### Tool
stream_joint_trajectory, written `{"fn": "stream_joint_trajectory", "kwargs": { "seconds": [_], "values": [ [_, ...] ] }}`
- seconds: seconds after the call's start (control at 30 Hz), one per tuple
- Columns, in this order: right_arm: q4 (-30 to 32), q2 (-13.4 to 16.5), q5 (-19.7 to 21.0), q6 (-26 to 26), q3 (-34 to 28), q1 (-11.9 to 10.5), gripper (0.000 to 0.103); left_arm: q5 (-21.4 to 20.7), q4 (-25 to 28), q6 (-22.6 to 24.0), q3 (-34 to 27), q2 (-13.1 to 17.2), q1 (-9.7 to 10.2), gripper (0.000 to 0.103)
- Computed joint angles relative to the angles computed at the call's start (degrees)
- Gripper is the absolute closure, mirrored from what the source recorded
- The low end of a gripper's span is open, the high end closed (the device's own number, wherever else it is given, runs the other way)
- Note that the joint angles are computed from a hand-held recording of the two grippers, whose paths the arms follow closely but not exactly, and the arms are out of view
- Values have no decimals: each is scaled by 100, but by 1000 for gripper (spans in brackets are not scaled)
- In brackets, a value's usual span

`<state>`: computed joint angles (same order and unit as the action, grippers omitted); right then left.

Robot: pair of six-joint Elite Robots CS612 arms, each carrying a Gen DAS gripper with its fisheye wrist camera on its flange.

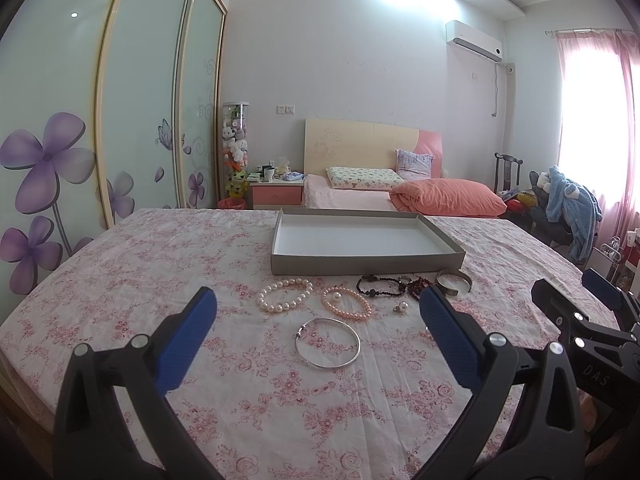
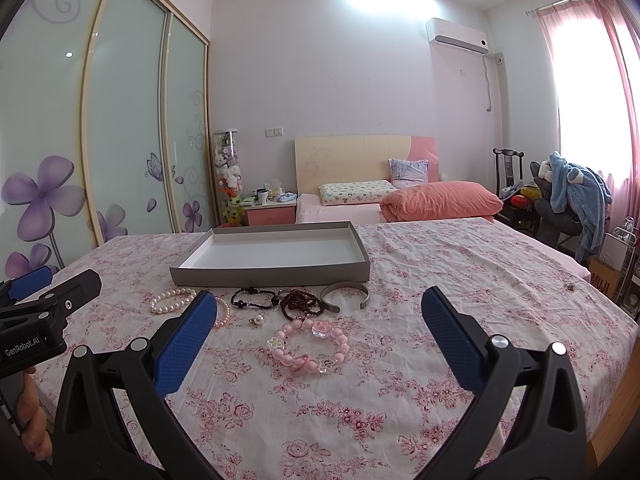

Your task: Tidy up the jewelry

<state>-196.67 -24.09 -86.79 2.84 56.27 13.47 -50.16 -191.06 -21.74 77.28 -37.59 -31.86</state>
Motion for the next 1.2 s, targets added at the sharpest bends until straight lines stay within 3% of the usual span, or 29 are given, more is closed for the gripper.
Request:
{"fn": "stream_joint_trajectory", "kwargs": {
  "seconds": [0.67,1.0,1.2],
  "values": [
    [197,11,46,13,-42,-2,2,-56,206,-121,-39,0,32,4],
    [2121,108,35,92,-518,-16,2,-384,1679,-982,-269,44,214,4],
    [3389,328,66,69,-1154,-30,13,-918,2475,-1271,-494,99,364,4]
  ]
}}
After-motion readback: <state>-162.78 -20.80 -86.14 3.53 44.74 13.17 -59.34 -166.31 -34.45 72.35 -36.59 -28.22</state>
